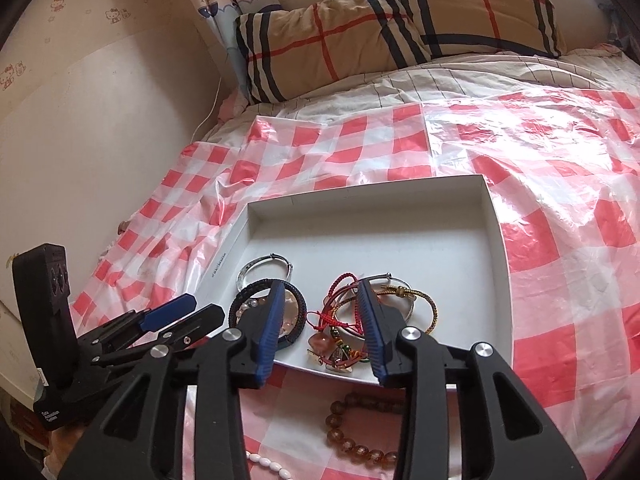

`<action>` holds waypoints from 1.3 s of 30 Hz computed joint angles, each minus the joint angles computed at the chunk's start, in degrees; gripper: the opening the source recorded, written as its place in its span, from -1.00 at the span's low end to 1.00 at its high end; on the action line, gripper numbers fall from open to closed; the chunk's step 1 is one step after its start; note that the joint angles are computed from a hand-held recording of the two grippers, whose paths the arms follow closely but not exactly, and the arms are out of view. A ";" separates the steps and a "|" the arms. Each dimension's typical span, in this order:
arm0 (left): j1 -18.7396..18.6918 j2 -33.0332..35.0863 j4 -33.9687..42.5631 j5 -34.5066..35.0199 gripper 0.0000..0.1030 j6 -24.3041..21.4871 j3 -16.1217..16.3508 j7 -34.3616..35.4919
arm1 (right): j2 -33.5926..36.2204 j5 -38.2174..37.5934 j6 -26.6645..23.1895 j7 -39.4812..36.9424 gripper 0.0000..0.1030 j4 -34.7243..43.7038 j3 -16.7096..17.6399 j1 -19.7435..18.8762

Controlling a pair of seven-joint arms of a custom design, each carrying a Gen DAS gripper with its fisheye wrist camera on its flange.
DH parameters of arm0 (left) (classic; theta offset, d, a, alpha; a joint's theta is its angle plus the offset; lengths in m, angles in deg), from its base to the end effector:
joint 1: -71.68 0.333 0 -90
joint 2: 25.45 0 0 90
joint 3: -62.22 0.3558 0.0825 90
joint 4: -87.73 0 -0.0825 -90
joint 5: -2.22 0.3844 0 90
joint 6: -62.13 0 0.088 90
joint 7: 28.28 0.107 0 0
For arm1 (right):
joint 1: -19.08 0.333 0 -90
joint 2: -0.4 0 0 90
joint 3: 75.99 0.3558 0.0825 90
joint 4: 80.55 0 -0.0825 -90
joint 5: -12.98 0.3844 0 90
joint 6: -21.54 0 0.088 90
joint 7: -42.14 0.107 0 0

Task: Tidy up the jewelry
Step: 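Open the right tool to drop the bead bracelet in the tray, then move the right tool back to the amber bead bracelet on the bed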

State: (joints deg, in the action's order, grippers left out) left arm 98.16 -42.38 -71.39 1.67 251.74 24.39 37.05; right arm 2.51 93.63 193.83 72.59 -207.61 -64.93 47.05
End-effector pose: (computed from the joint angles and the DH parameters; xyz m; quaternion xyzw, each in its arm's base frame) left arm 0.4111 -0.0867 0.4107 -0.7127 0.5880 -0.2930 0.2458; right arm 0.4687 0.2863 0.4413 -0.7481 0.5109 -0.0470 0.4209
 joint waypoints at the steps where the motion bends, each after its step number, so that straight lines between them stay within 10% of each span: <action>1: 1.14 -0.63 -0.04 0.08 0.04 -0.20 -1.33 0.09 | 0.00 -0.01 0.24 -0.13 -0.20 -0.06 0.07 0.08; 13: 9.99 -5.98 -0.81 5.27 0.23 -1.47 -10.38 -2.75 | 0.81 -5.01 2.84 2.63 -0.08 -0.53 1.14 0.78; 39: 12.09 -8.59 -0.77 13.06 0.50 -3.09 -12.07 -7.67 | 0.96 -19.55 8.93 11.79 0.05 -3.26 3.22 1.02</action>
State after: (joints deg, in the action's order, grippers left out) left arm 110.26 -50.97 -72.16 14.73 248.64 12.32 29.38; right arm 3.47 74.08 202.76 84.38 -210.88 -61.71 48.06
